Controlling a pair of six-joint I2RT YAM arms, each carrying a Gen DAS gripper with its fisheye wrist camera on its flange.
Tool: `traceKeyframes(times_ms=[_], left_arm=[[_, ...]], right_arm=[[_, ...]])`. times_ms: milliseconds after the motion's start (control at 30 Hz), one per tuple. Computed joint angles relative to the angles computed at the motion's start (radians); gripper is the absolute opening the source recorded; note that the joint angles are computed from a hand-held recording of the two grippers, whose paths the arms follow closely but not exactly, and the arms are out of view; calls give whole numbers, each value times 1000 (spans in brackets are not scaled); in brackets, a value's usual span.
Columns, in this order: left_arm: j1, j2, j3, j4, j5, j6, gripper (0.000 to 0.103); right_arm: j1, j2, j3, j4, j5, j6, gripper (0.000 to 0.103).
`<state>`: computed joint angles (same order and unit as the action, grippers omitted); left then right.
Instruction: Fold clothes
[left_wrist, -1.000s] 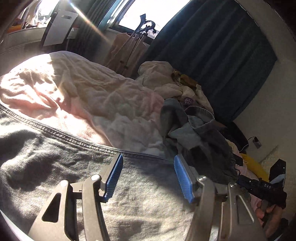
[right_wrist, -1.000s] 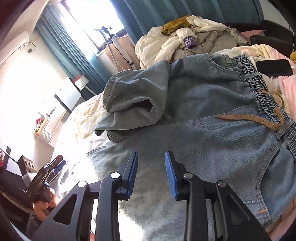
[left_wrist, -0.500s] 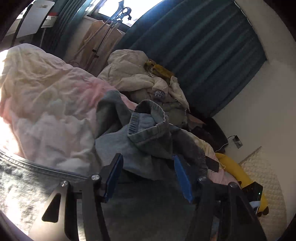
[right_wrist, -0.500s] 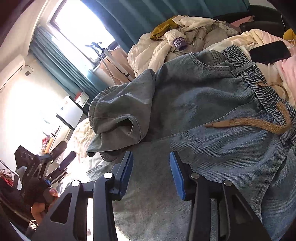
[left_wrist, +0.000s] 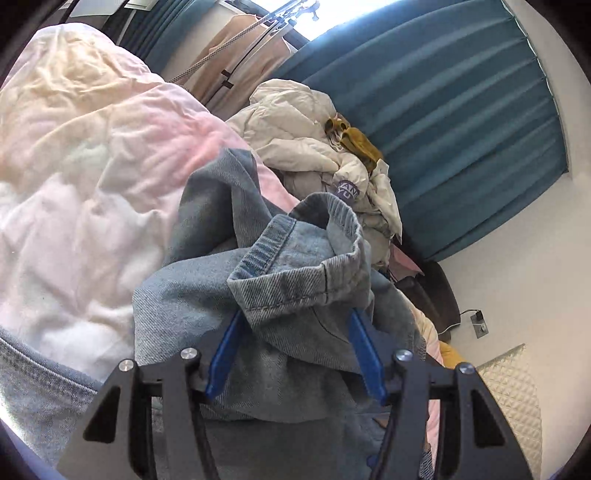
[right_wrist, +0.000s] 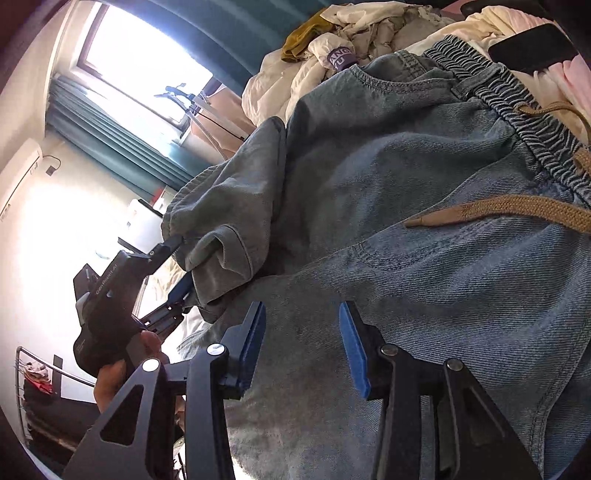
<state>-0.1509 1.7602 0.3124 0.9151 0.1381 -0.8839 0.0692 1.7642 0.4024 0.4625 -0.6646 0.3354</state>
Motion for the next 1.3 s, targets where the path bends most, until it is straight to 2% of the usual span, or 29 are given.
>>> traceKeyframes(times_ms=[100,133,167,200,233,267,367,433,567,633,733,867,1000,1133,1200,1300], left_arm=[[-9,-26,38,-63,-51,11,59],[-12,-36,51,-88,-77,21,48],[-5,-47,72,-131,-88,39,27],[15,-59,98,-188,-79,51,22],[36,-70,125,-243,-70,63,9],[63,-97,148,-305,-64,88,6],[143,-247,175,-461,-112,190,5],[248,-389,186,-584,-85,252,5],[546,-623,242,-814,43,410,5],[714,-670,300,-894,123,484,5],[961,-658,415,-1005,241,599,5],[1206,-536,511,-984,332,694,5],[1384,-341,625,-951,381,709,5],[1468,-165,715,-924,398,779,5],[1502,-102,742,-913,435,798,5],[1539,-23,796,-922,508,805,5]], right_arm=[[20,21,10,25,25,-2,41],[30,26,8,38,42,-4,41],[38,31,4,52,58,-6,41],[41,48,-5,86,70,-4,41],[44,66,-13,122,81,-2,41],[50,73,-19,138,101,-3,41],[71,98,-19,163,139,-5,41],[94,100,-27,186,177,-9,41],[156,92,-33,204,247,-18,41],[178,88,-35,205,271,-29,41],[207,86,-38,212,302,-38,41],[250,90,-45,242,356,-50,41],[305,93,-47,277,390,-71,41],[387,82,-60,291,468,-118,44],[414,85,-54,281,502,-123,48],[445,101,-26,248,534,-87,48]])
